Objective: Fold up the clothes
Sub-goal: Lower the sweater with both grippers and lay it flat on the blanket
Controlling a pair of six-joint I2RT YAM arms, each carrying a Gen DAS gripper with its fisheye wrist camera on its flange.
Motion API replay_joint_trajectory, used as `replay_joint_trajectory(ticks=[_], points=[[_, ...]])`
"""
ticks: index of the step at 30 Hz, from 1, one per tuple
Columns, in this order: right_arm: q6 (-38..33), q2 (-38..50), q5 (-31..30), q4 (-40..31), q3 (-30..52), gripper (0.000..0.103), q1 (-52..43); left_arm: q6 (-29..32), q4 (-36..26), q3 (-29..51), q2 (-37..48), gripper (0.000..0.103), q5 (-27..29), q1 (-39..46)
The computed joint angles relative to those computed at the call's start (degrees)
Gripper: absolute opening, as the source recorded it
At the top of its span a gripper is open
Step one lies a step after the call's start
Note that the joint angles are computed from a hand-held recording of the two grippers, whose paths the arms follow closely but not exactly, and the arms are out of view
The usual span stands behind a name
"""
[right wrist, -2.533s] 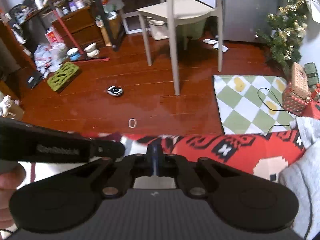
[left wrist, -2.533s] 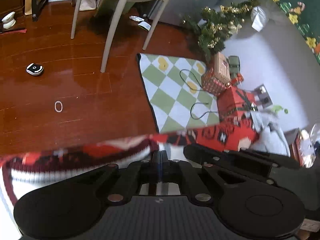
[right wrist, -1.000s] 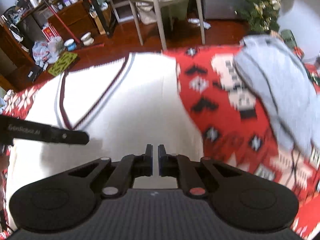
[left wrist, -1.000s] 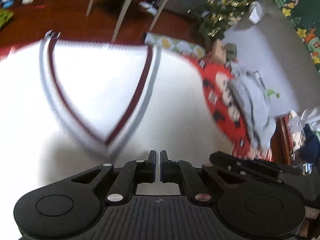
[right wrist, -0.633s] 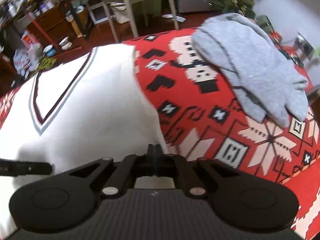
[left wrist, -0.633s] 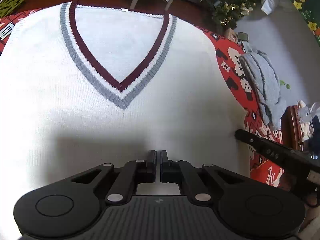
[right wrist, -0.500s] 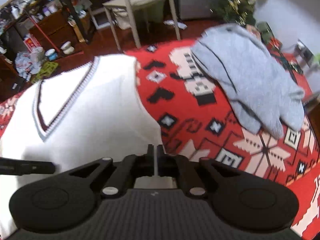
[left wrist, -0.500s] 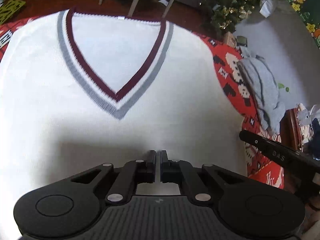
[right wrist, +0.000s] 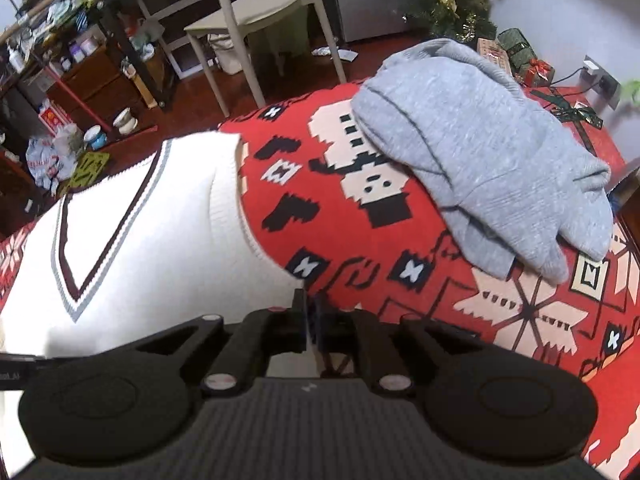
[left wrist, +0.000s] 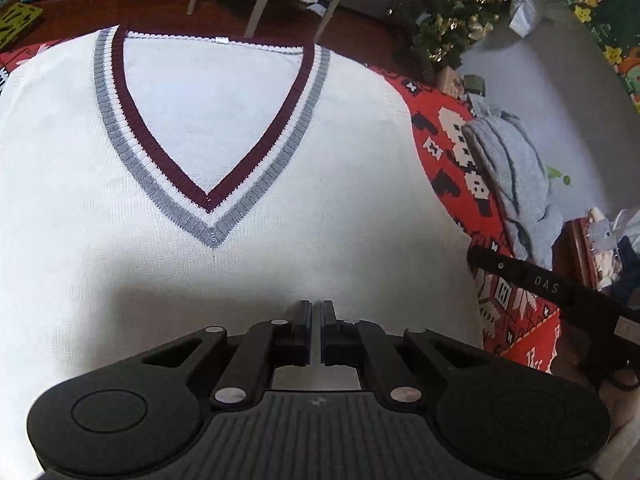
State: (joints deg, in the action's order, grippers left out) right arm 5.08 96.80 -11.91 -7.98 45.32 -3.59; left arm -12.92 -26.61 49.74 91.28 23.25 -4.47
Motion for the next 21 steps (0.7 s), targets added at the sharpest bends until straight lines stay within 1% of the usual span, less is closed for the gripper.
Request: replay_joint_trajectory(ticks=[3,6,9,13,16,18,20,21], points=[[-0.98,-2.86,0.59,1.5,-2.18,0.005,-0.23,0.44,3.56,-3.63,-2.24,0.002,3.27,2.7],[-0.57,-8.68,-2.43,2.09,-5.7,0.006,-0.47,0.87,6.91,-8.27,-6.97,0.002,5.41,6.62],[-0.6,-13.23,-1.62,3.04,-9.0,0.006,2.65,2.54,8.61,-11.81,-11.34,0.002,7.46,11.5],[0.96,-16.12,-0.51,3.84,-11.9,0.007,7.19,8.66,6.91,-14.69,-16.61,0.002,6.9,17.36],[2.39,-18.8,2.06,6.8,-15.52,0.009,10.01,14.53,5.76,-18.44,-21.78,0.002,7.31,22.16],[3.6,-21.99,1.55,7.91,-18.61,0.009,10.29,17.45,4.28,-21.27,-25.14,0.002,8.02,25.51],[4.53,-25.87,-0.01,6.19,-21.22,0.009,9.93,19.8,1.16,-24.19,-29.13,0.002,10.31,29.65],[4.53,-29.19,0.22,4.67,-23.11,0.009,10.22,21.6,-1.86,-25.58,-31.89,0.002,12.36,32.36]])
